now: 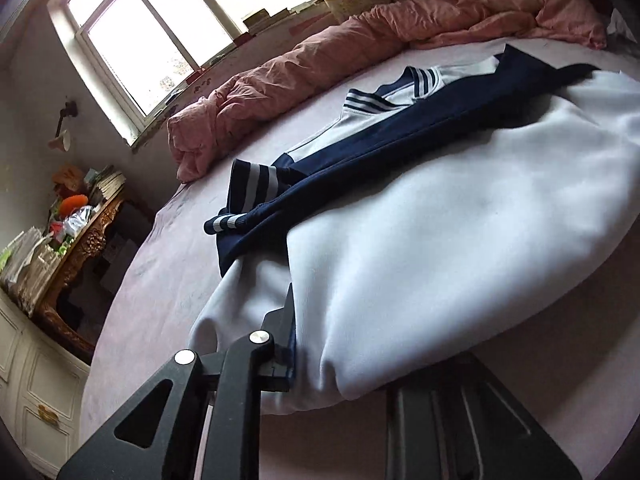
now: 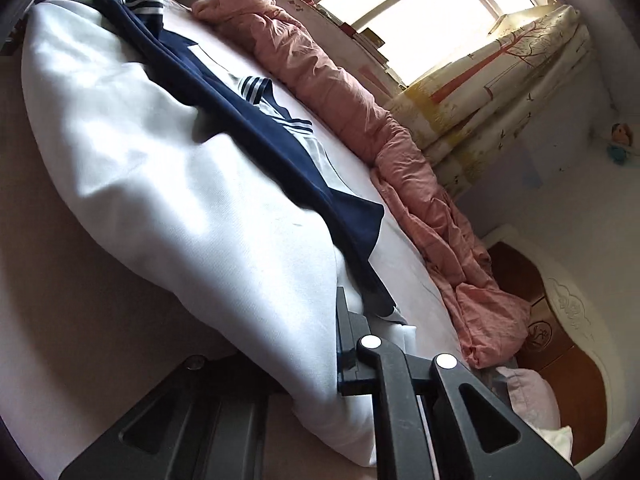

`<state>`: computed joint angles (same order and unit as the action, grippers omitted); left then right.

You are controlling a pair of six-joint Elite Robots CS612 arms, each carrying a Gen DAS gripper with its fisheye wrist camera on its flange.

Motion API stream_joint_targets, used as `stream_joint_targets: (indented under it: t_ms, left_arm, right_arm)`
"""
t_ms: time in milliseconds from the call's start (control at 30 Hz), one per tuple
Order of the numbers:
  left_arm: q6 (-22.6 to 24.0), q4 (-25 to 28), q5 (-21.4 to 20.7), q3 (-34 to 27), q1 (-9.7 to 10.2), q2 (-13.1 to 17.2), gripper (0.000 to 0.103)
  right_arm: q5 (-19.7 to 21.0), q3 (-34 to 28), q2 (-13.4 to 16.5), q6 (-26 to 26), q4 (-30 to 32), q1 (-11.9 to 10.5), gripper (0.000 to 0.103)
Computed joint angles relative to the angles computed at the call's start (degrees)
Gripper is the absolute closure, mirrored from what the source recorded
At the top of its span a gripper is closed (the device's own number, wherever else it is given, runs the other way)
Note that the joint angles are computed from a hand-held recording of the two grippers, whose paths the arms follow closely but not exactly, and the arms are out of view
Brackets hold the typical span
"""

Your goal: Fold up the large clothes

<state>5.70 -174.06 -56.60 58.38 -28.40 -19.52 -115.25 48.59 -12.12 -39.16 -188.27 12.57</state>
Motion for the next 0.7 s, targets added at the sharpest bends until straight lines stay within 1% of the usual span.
stream_joint_targets:
  t_ms: [100,200,267,300,367,400,433,500,533,600,667,700]
  left_arm:
    - [-3.0,-4.8,-3.2,10.5,-0.71,-5.2,0.083]
    - [-6.9,-10.6,-3.7,20.5,-1.88,-9.6,0.083]
    - [-11.3,-13.2,-3.9,26.7,-2.85,-12.5,0.083]
    - [-13.5,-13.6,-3.6,29.3,-3.4,-13.7,0.083]
    - [-18.1,-14.8,-3.6,33.5,-4.33,-15.6,0.083]
    - [-19.7,-16.2,-3.9,35.3,-4.76,-16.2,0.082]
    - [-20.3,-17.3,-3.5,36.3,-5.19,-16.4,0.082]
    - [-19.7,-19.1,-1.1,37.0,-6.01,-16.3,0.081]
    - [-19.6,-19.7,-0.7,36.9,-6.15,-16.2,0.081]
    - [-20.8,-19.3,-1.6,36.4,-5.75,-16.4,0.081]
    - [-21.3,-19.5,-3.6,35.7,-5.08,-17.0,0.08]
    - [-20.8,-19.3,-4.1,35.1,-4.79,-17.2,0.08]
  right_arm:
    - [2.5,11.6,-6.0,0.4,-4.3,0.0,0.093]
    - [4.9,22.6,-11.5,2.5,-9.4,0.3,0.093]
    - [7.4,29.8,-15.2,5.9,-11.5,0.4,0.093]
    - [9.4,33.7,-17.2,8.5,-12.3,0.4,0.093]
    - [12.7,40.0,-20.2,13.6,-14.0,0.2,0.092]
    - [13.5,42.3,-21.2,15.2,-14.7,0.2,0.092]
    - [13.7,44.2,-22.0,16.6,-15.4,0.2,0.092]
    - [13.4,46.5,-22.6,19.5,-17.4,0.4,0.091]
    - [12.8,47.1,-22.5,20.8,-18.5,0.5,0.091]
    - [11.8,47.1,-22.4,22.8,-19.3,0.7,0.091]
    - [12.6,46.2,-22.5,24.6,-18.3,0.4,0.091]
    - [13.2,45.6,-22.6,25.0,-17.9,0.2,0.091]
